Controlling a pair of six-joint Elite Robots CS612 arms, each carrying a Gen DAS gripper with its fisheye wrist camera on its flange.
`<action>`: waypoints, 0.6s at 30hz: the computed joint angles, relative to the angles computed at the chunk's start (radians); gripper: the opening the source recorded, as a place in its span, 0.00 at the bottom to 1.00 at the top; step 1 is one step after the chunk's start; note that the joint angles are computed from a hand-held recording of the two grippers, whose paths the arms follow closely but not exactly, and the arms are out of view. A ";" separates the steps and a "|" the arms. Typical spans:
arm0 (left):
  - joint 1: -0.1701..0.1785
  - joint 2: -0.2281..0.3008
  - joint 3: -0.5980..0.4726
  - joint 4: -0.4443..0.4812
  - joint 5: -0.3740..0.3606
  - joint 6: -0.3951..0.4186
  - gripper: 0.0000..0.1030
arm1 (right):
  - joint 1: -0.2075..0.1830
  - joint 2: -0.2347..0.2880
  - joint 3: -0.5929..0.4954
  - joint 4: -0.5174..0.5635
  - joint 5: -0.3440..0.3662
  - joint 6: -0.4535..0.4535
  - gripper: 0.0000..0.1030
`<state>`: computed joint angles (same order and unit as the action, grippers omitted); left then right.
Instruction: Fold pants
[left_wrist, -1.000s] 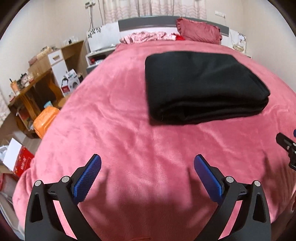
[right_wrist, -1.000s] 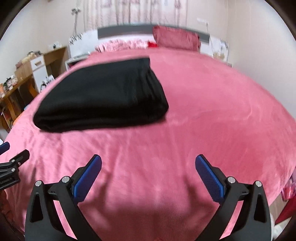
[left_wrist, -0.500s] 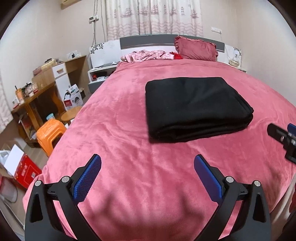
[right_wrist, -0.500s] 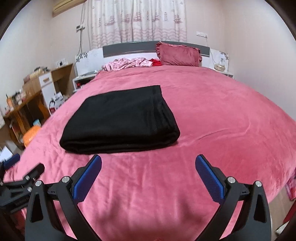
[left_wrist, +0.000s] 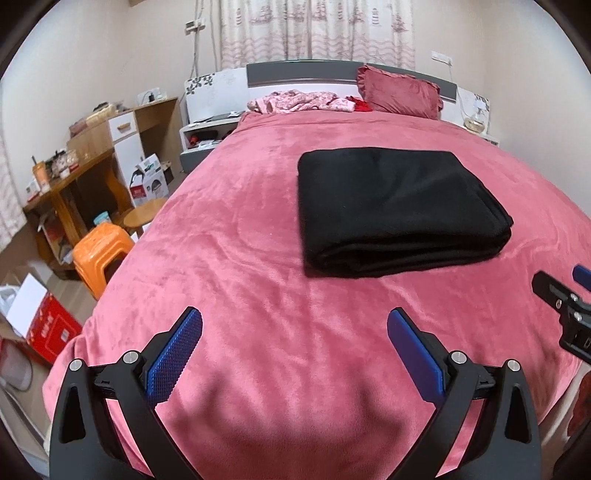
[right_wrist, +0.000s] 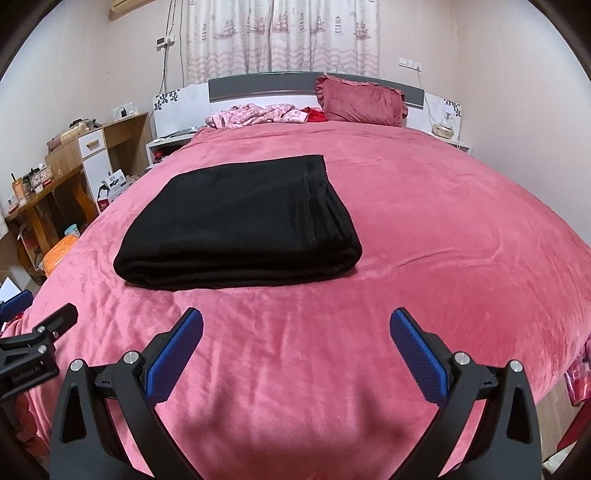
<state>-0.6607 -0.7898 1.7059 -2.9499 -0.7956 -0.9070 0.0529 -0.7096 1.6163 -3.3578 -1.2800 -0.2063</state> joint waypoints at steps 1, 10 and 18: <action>0.000 -0.001 0.003 -0.004 -0.001 -0.005 0.97 | 0.000 0.000 0.000 0.000 -0.001 -0.002 0.98; 0.003 -0.005 0.010 -0.018 -0.012 -0.013 0.97 | -0.002 0.002 0.001 -0.004 0.011 -0.027 0.98; 0.002 0.000 0.016 -0.050 -0.003 0.008 0.97 | -0.002 0.002 -0.002 0.009 0.011 -0.022 0.98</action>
